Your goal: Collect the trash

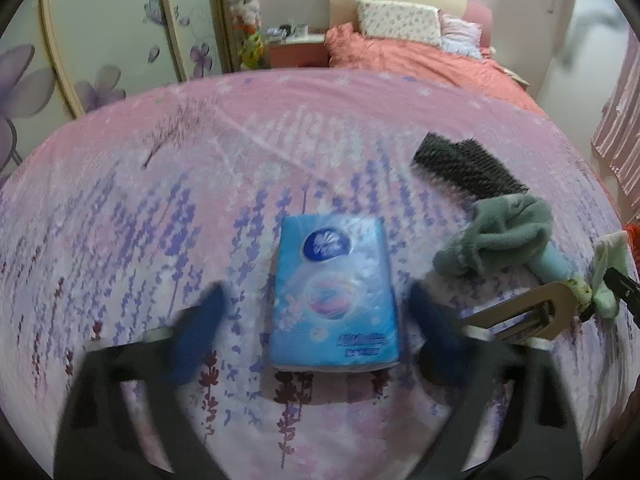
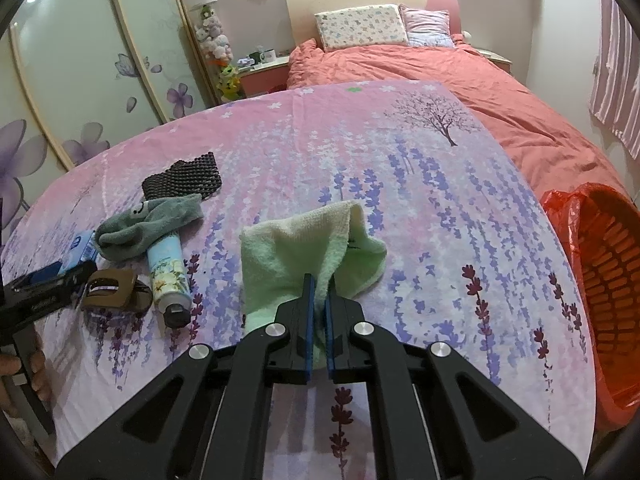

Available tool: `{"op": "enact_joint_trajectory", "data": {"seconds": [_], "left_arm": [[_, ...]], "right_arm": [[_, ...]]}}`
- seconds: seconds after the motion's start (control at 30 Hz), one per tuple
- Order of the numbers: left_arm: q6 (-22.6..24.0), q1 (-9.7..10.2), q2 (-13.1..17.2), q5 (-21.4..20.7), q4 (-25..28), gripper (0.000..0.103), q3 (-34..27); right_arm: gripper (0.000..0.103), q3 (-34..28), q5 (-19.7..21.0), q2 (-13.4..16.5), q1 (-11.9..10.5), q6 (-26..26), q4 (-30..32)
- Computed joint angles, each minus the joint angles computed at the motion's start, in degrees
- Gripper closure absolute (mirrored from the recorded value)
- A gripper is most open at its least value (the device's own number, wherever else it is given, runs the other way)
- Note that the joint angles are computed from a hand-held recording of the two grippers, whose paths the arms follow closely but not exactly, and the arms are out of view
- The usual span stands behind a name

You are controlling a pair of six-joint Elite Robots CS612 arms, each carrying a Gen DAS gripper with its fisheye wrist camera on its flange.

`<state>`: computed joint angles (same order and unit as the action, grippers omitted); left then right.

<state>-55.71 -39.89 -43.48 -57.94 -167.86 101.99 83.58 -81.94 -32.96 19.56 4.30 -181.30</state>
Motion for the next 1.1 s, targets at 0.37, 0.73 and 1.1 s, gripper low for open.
{"op": "enact_joint_trajectory", "data": {"seconds": [0.37, 0.73, 1.1], "left_arm": [[1.27, -0.25, -0.44, -1.17, -4.07, 0.054, 0.87], [5.06, -4.09, -2.85, 4.5, -7.29, 0.054, 1.27], [16.04, -8.07, -0.57, 1.13, -15.46, 0.054, -6.26]], "right_arm": [[0.099, 5.04, -0.26, -2.88, -0.43, -0.31, -6.46], [0.1, 10.42, -0.46, -5.94, -3.34, 2.88, -15.22], [0.1, 15.41, -3.28, -8.96, -6.8, 5.32, -24.92]]}}
